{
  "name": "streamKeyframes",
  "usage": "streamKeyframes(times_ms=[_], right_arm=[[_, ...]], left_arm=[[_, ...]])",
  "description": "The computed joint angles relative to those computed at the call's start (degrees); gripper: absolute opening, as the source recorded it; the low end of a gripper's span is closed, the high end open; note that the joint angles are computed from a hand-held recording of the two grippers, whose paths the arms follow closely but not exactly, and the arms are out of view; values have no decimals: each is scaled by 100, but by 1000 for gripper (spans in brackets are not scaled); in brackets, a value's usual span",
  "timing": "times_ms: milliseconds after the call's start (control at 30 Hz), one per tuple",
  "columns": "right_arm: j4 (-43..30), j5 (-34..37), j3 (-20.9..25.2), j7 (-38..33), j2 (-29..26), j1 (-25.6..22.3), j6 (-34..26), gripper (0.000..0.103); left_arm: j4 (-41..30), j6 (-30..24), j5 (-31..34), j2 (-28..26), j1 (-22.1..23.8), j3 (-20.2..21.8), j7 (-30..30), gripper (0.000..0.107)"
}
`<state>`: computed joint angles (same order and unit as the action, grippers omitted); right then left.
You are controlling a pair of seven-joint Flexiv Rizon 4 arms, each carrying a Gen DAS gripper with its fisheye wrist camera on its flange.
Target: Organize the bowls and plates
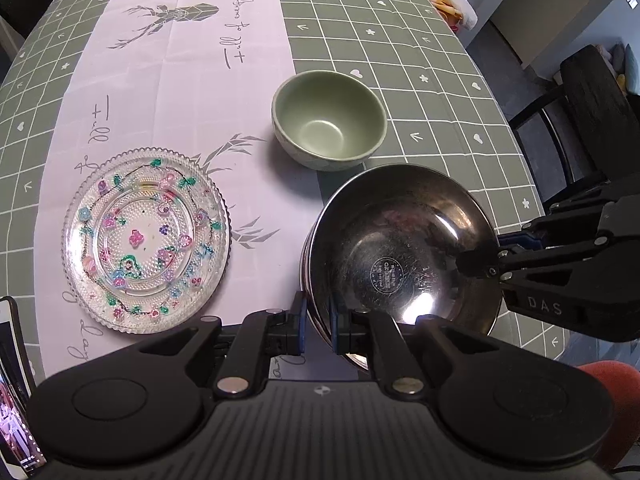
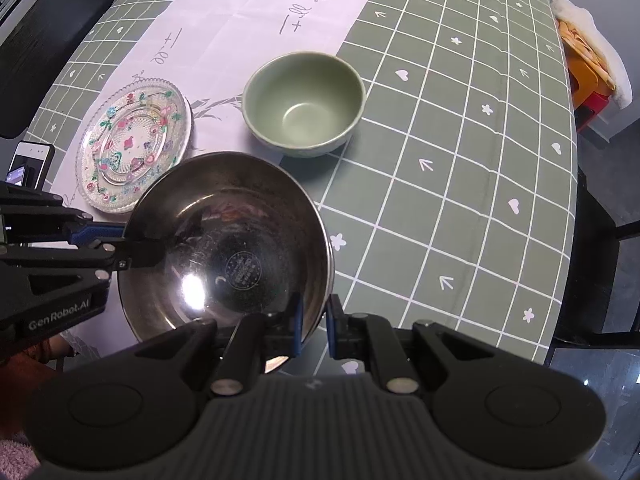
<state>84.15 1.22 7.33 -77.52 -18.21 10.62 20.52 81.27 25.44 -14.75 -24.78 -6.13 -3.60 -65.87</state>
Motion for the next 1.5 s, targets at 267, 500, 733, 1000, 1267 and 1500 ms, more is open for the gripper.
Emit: streamKeyframes(times_ms=[267, 500, 733, 1000, 1267, 1500], right_arm=[[4, 36, 8, -25, -2, -6, 20, 16], [40, -12, 13, -50, 40, 25, 58, 21], [91, -12, 8, -27, 115, 22, 178, 38], [140, 3, 17, 15, 203, 32, 371, 39], [44, 68, 4, 48, 222, 10, 664, 40], [-361, 49, -76, 206, -94, -24, 1009, 40]], left_arm=[[-75, -91, -57, -39, 17, -14, -81, 15], [-48, -25, -124, -10, 40, -27, -50, 18], [-4, 49, -204, 57, 66, -37, 31, 30], [185, 444, -691, 163, 186, -130, 318, 32], [142, 1006, -945, 95, 279, -189, 761, 32], [-509, 1135, -1056, -404, 369, -269, 816, 32]])
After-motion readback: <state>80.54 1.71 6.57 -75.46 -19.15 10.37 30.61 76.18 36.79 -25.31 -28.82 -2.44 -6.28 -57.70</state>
